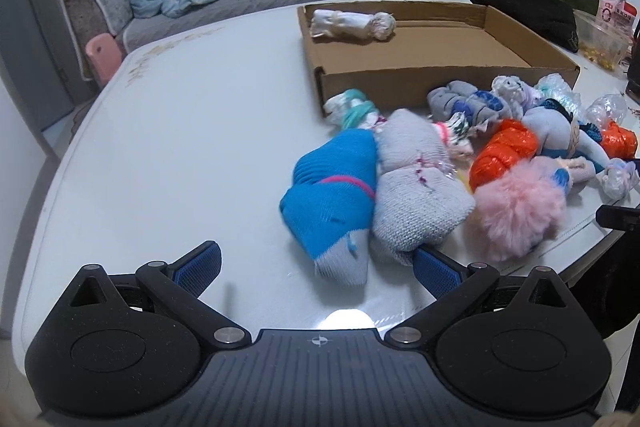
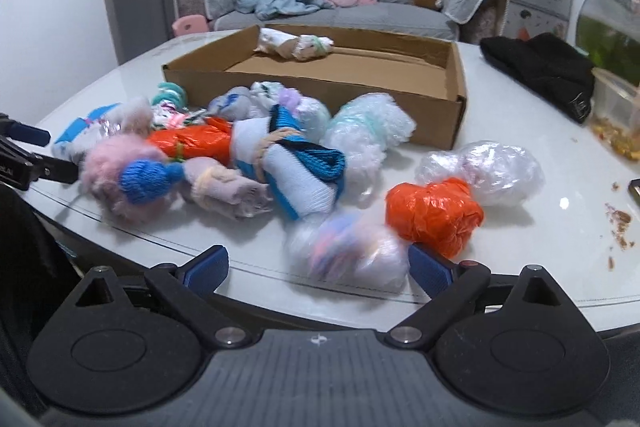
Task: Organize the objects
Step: 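Grasp the blue sock with left tool while right tool grasps the clear-bagged bundle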
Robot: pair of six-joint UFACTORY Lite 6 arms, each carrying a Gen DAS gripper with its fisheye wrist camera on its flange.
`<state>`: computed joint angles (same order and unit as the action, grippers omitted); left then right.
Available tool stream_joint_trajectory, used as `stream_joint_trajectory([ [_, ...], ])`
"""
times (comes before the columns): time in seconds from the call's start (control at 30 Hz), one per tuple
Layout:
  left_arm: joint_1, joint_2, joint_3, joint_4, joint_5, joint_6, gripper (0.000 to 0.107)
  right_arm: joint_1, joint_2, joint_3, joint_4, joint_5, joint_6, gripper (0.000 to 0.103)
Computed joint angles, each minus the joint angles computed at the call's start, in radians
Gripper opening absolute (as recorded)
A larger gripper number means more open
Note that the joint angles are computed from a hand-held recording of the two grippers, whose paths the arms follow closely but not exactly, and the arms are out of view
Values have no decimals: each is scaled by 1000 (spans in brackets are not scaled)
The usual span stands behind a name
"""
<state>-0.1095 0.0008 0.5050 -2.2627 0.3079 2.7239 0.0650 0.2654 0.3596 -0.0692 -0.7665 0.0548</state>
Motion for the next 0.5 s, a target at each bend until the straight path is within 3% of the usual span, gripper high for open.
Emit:
stream_joint_trajectory([
  [0.3,-19,15,18,-57,-12,22,102,-35,-17,-28,-37,-32,13,87],
  [0.5,-23,-19,7,-236,-38,180,102,-41,-14,-20,-46,-36,10,82],
])
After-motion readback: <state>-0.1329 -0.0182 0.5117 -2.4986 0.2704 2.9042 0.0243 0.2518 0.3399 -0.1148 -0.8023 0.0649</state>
